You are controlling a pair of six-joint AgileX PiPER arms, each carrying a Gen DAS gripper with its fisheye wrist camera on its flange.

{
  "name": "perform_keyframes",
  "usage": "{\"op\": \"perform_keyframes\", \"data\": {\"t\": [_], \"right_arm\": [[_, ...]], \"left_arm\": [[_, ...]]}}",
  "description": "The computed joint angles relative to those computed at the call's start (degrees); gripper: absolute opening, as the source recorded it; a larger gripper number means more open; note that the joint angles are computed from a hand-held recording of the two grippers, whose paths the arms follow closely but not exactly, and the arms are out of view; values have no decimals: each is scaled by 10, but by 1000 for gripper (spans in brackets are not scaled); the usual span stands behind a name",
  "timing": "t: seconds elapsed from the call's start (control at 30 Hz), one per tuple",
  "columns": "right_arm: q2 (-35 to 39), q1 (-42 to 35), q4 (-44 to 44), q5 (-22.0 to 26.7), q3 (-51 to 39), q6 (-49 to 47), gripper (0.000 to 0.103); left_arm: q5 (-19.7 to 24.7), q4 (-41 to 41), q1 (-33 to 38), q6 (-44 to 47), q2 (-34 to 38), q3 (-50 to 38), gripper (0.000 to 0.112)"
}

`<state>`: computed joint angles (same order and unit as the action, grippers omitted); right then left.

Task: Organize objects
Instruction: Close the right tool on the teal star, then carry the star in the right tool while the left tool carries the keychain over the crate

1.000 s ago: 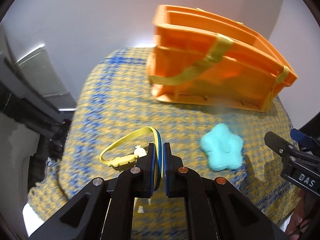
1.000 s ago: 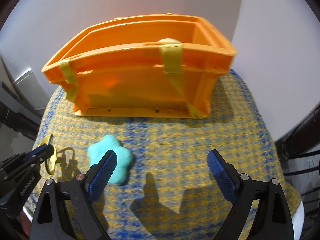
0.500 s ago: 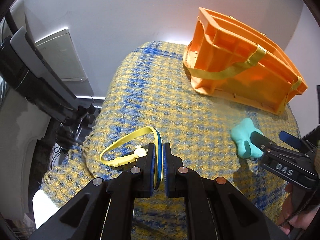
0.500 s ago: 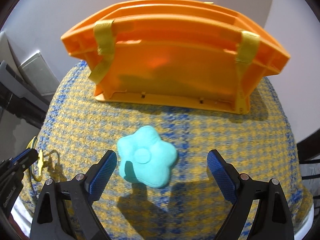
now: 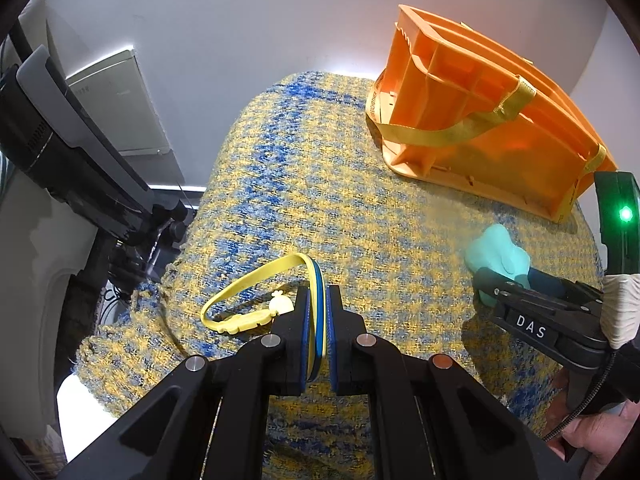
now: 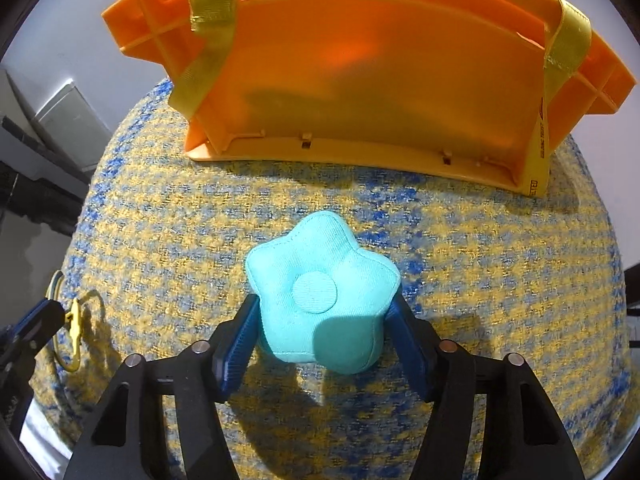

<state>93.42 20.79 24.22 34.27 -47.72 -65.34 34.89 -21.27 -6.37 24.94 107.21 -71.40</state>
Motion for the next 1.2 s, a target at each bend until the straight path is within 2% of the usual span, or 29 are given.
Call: {"op": "perform_keyframes", "data": {"t": [0.4,0.97,1.2], "right_arm": [[-35,-61,26,38,-18,-64,60],[-41,-168,73,176,-152,-118,60],[-46,-187,94,222,-196,-118,60]], "left_arm": [[4,12,-35,-19,-13,-3,9],[52,39,-109,-72,-31,-62,9],[79,57,-133,-97,-28,-113,9]]}}
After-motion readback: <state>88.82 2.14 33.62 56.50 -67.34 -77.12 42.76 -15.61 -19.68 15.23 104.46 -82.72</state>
